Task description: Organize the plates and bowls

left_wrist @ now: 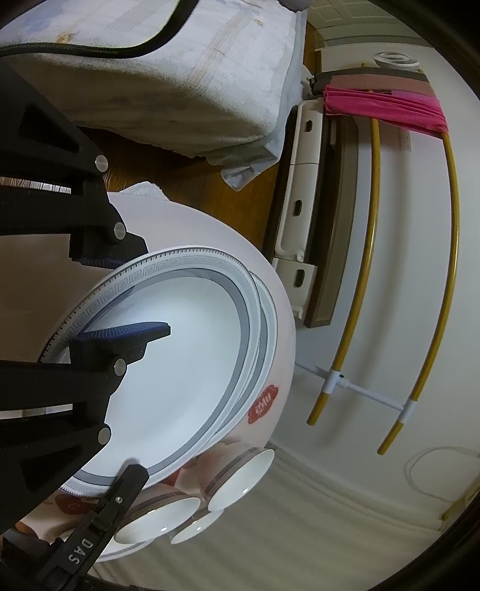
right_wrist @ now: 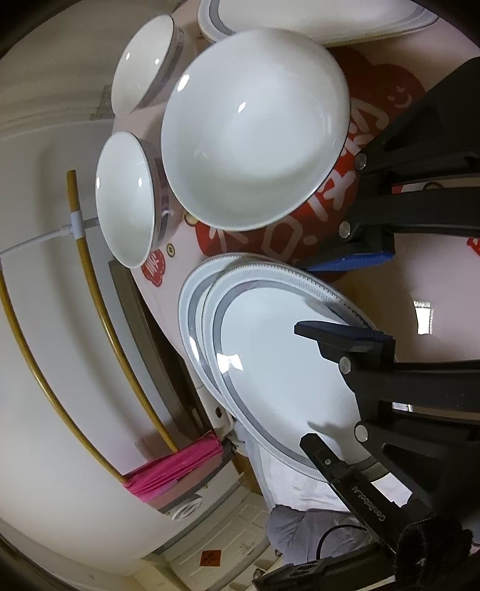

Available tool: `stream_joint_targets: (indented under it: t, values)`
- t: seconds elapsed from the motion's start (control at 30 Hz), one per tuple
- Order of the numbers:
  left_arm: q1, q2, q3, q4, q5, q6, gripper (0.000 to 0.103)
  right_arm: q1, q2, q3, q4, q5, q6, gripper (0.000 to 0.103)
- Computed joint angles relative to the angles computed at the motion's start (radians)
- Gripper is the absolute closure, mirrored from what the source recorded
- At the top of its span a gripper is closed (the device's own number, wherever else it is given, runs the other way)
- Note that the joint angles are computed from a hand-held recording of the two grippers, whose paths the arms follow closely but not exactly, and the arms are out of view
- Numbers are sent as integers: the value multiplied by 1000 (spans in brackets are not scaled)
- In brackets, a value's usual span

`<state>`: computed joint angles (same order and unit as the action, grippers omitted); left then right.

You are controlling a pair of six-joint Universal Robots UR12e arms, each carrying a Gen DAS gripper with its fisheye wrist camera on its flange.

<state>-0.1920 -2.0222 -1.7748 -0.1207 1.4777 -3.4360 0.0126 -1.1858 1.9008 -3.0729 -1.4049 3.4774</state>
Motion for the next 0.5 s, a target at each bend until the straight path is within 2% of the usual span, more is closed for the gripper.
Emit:
stream_joint_targets:
  t: [0.3,0.5]
  values:
    - [-7,-5,8,-6,20,0,81,-10,-24,25,-7,41,-7,74]
    - [-19,-11,22,-24,60,10,80,-12,-23,29,-16,52,-22,80]
